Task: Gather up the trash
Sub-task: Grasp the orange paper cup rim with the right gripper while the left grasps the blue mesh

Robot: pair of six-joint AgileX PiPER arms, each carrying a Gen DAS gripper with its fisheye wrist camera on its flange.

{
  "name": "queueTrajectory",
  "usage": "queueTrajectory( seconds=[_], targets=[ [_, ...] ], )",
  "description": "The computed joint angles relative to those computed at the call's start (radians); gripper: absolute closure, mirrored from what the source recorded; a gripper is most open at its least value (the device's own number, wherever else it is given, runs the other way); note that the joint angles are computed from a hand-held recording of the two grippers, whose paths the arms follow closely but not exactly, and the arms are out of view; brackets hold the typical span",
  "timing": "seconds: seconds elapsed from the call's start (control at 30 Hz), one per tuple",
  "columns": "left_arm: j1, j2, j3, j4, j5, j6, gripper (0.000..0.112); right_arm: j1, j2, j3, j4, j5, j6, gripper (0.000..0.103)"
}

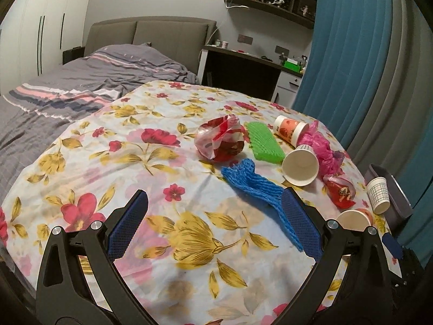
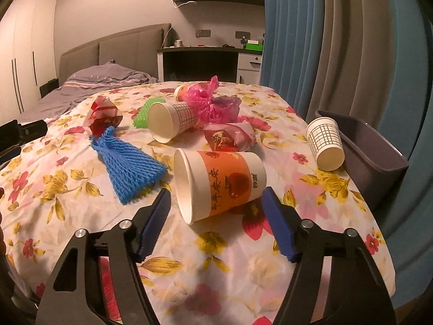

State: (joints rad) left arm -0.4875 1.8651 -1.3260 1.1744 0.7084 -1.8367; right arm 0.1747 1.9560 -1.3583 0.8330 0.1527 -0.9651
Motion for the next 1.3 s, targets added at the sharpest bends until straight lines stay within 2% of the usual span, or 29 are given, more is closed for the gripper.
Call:
queueTrajectory(
  seconds=[0.13, 0.2, 0.43, 0.6, 0.73, 0.87, 1.07, 1.13, 1.3],
  targets=[
    [0.003, 0.006, -0.005, -0.007, -0.01, 0.01, 0.015, 0.002, 0.015, -0.018, -0.18, 0.013, 0.182, 0.05],
    [0.003, 0.011, -0.011, -0.012, -0.012, 0.017, 0.015, 0.002, 0.022, -0.027, -0.223, 0.019, 0.227, 0.056],
    [-0.003, 0.038, -0.046, -0.038, -0.004, 0.058, 0.015, -0.013, 0.033, -0.037, -0.248, 0.033, 0.257, 0.074],
    [-0.009, 0.053, -0.064, -0.039, -0.001, 0.074, 0.015, -0.031, 0.035, -0.035, -0.202, 0.043, 0.219, 0.084],
    [-0.005, 0.071, -0.086, -0.062, -0.016, 0.103, 0.015, -0.049, 0.031, -0.026, -0.119, 0.036, 0.141, 0.098],
    [0.008, 0.102, -0.128, -0.125, -0.057, 0.175, 0.015, -0.071, 0.028, -0.019, 0.032, 0.037, -0.009, 0.099],
    [0.029, 0.19, -0.264, -0.295, -0.113, 0.374, 0.015, -0.099, 0.031, -0.027, 0.135, 0.061, -0.106, 0.099],
    [0.032, 0.227, -0.317, -0.354, -0.115, 0.45, 0.018, -0.109, 0.028, -0.027, 0.16, 0.071, -0.124, 0.099],
    [0.056, 0.332, -0.488, -0.583, -0.074, 0.696, 0.034, -0.136, 0.027, -0.037, 0.196, 0.093, -0.152, 0.099]
  ],
)
